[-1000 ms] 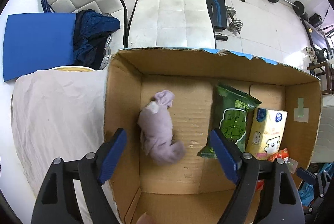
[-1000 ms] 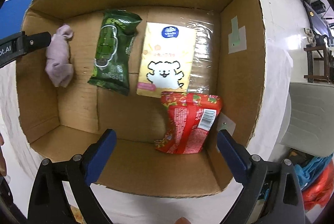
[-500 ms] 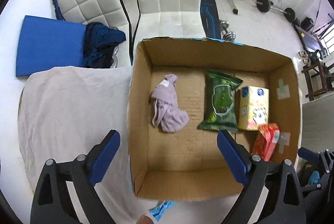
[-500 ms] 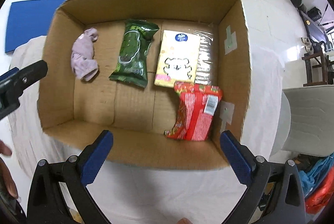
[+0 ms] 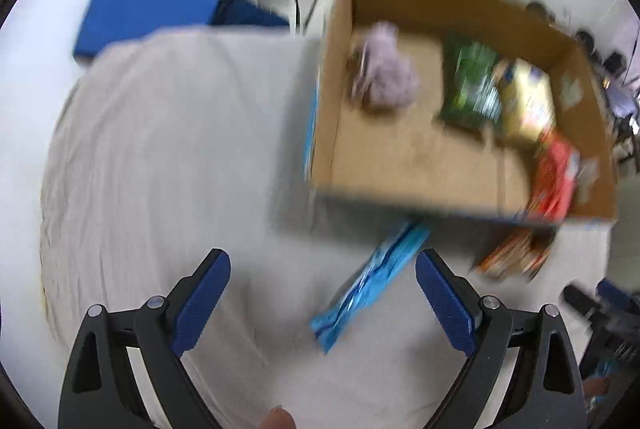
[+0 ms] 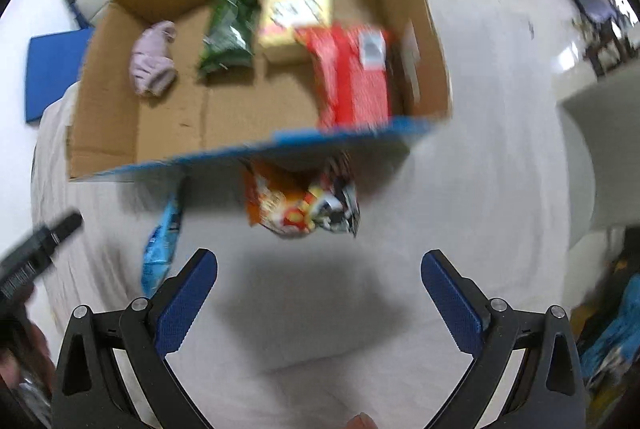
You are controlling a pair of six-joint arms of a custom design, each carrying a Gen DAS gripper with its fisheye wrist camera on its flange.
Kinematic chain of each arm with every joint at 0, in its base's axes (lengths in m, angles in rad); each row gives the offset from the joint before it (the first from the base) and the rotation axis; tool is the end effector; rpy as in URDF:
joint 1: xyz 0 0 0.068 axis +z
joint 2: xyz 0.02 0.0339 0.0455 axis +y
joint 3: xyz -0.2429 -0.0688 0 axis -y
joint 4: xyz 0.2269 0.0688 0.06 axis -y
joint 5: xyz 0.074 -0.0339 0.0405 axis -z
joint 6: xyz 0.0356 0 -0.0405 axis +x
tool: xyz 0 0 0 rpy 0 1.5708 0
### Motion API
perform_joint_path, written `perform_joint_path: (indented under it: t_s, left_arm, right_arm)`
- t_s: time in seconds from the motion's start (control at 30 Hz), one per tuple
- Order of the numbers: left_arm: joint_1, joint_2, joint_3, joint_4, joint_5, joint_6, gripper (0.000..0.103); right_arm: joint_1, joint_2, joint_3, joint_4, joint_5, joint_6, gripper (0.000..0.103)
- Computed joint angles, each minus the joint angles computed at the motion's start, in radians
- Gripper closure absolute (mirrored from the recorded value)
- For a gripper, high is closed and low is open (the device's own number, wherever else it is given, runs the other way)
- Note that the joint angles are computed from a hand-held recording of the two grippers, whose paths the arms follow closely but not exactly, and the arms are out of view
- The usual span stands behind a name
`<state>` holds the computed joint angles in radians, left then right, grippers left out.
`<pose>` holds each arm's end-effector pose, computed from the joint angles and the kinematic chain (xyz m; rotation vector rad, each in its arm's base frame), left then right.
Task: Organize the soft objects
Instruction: 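Grasp the blue wrapper with the left tool while the right grasps the orange panda bag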
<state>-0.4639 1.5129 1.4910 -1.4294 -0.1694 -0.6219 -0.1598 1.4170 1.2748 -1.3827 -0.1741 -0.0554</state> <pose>0.2237 -0.1052 0.3027 -0.2477 2.9392 0.1233 0.2191 -0.0291 0.2718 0.1539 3.0627 0.2585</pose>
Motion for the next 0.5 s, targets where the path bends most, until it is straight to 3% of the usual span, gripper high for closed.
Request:
perform_joint_path:
  t_s: [0.1, 0.27, 0.4, 0.5]
  left_arm:
    - [-0.021, 0.0, -0.148, 0.075, 0.016, -0.001, 0.008]
    - [-0.039, 0.03, -0.262, 0.194, 0.063, 0.025, 0.008]
    - [-0.057, 0.084, -0.289, 0.265, 0.069, 0.058, 0.008]
    - [-0.063, 0.127, -0.287, 0.294, 0.089, 0.084, 0.014]
  right_arm:
    - [-0.002, -0.006, -0.087, 0.082, 0.002, 0.009, 0.0]
    - [0.028, 0.007, -0.193, 0.206, -0.02, 0.047, 0.0]
    - [0.082, 0.005, -0.252, 0.299, -0.006, 0.078, 0.0]
    - [0.121, 0.019, -0.289, 0.359, 0.021, 0.105, 0.0]
